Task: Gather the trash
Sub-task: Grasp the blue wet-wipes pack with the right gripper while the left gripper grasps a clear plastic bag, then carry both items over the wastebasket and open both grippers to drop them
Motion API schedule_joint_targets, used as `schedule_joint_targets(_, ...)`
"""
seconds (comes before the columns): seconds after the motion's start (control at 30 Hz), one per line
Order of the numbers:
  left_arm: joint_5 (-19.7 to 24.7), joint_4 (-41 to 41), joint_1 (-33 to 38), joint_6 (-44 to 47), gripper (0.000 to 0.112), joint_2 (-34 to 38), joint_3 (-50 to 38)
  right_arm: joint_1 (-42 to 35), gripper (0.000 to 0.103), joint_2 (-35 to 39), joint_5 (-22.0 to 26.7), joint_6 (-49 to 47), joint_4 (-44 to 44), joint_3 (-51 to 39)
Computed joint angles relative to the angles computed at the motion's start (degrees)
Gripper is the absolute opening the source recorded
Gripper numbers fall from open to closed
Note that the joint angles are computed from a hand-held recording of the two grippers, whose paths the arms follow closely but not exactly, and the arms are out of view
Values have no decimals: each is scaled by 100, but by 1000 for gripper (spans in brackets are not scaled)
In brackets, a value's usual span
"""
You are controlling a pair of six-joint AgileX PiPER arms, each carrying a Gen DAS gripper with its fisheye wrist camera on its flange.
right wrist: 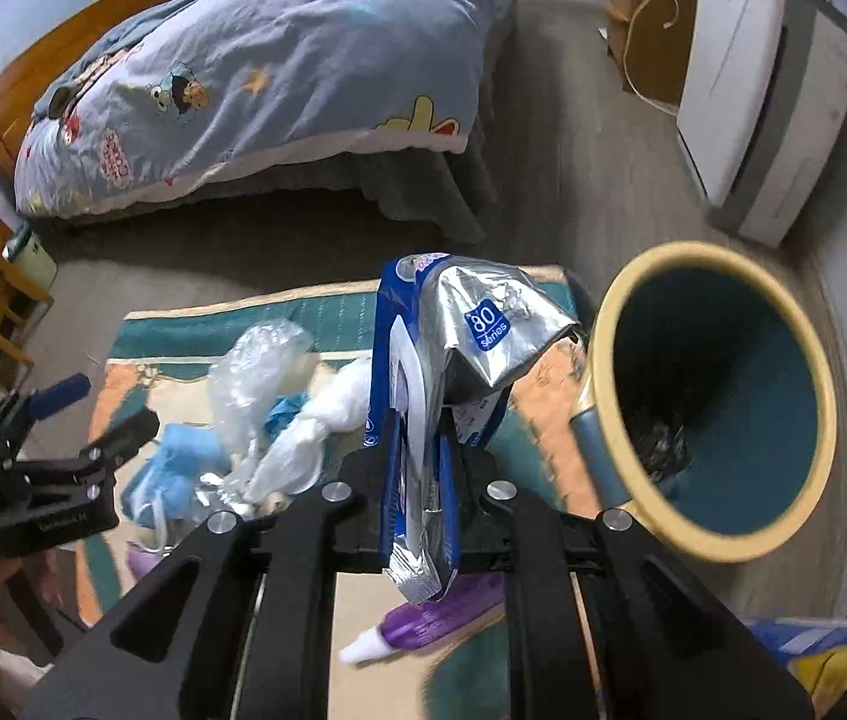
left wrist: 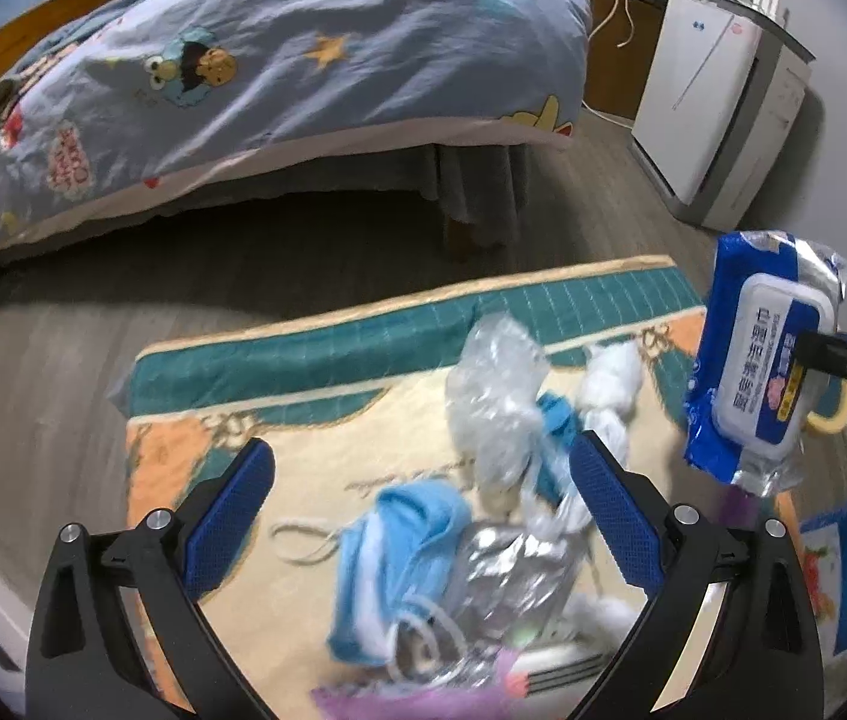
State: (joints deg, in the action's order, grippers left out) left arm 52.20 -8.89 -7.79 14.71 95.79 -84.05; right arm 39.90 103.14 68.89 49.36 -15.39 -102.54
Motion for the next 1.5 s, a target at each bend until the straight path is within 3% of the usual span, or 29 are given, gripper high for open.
schedule_joint_targets(0.43, 92, 769, -755, -952, 94, 1152, -855, -677, 11, -527, -502, -281, 121, 822)
schedule_joint_targets(0.5, 224, 523, -719, -770, 78, 1268, -962, -716, 11, -571, -530, -300, 166, 902)
schedule_joint_targets(0.57, 468, 373, -714, -631, 49, 1414, -1112, -725, 11, -594, -529, -340, 167, 935)
schedule_joint_targets(0.67, 575, 458, -749, -540, 35, 1437, -1084, -713, 11, -663, -540, -346, 167, 1009)
schedule_joint_targets(0.97, -167, 513, -835, -756, 32, 437, -833, -726, 11, -885, -587, -136, 77, 1165)
schedule_joint_targets(1.27, -196, -273, -1025, -241, 32, -108, -854, -861, 11, -1194, -694, 125, -60, 1426)
schedule_joint_targets(1.5, -125, -500, -1310, -136, 32, -131, -1089, -987, 11, -1353, -777, 237, -94, 1573)
